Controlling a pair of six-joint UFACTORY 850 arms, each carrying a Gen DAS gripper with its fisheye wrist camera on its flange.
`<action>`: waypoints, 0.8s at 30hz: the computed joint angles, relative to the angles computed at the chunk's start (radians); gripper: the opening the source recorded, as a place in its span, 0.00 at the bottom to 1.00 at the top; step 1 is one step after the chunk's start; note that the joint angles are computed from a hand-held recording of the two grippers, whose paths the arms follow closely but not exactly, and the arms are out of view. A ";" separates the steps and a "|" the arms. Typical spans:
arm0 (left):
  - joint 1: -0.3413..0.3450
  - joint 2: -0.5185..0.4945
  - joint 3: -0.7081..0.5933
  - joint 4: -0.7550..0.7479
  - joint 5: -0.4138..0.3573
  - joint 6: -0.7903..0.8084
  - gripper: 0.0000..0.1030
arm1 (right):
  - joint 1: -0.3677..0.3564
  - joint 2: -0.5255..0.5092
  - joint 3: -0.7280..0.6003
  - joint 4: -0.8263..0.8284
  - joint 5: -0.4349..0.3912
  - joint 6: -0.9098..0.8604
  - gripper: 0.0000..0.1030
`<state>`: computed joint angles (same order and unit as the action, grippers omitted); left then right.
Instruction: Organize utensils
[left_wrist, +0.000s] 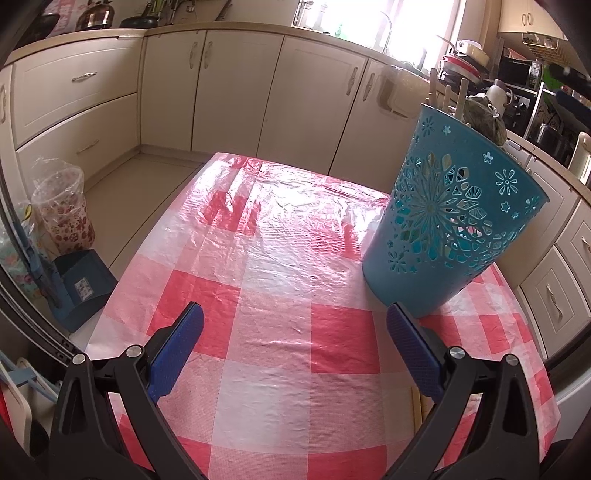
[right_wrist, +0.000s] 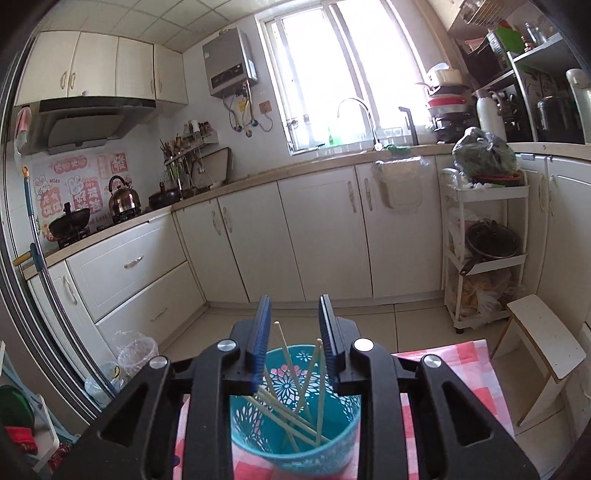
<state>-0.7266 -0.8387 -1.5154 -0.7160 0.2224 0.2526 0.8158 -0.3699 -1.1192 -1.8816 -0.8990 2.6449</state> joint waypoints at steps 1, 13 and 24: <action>0.000 0.000 0.000 -0.002 0.000 0.002 0.93 | 0.024 0.015 0.025 0.019 -0.027 0.005 0.32; 0.001 -0.001 -0.003 -0.054 -0.005 0.049 0.92 | 0.103 -0.160 0.042 0.243 0.380 0.052 0.18; -0.001 -0.005 -0.008 -0.053 -0.008 0.053 0.92 | 0.100 -0.249 -0.055 0.422 0.414 -0.163 0.16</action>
<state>-0.7274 -0.8435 -1.5232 -0.7686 0.2142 0.3054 0.9156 -0.6190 -1.1738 -1.4594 -0.4847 2.4815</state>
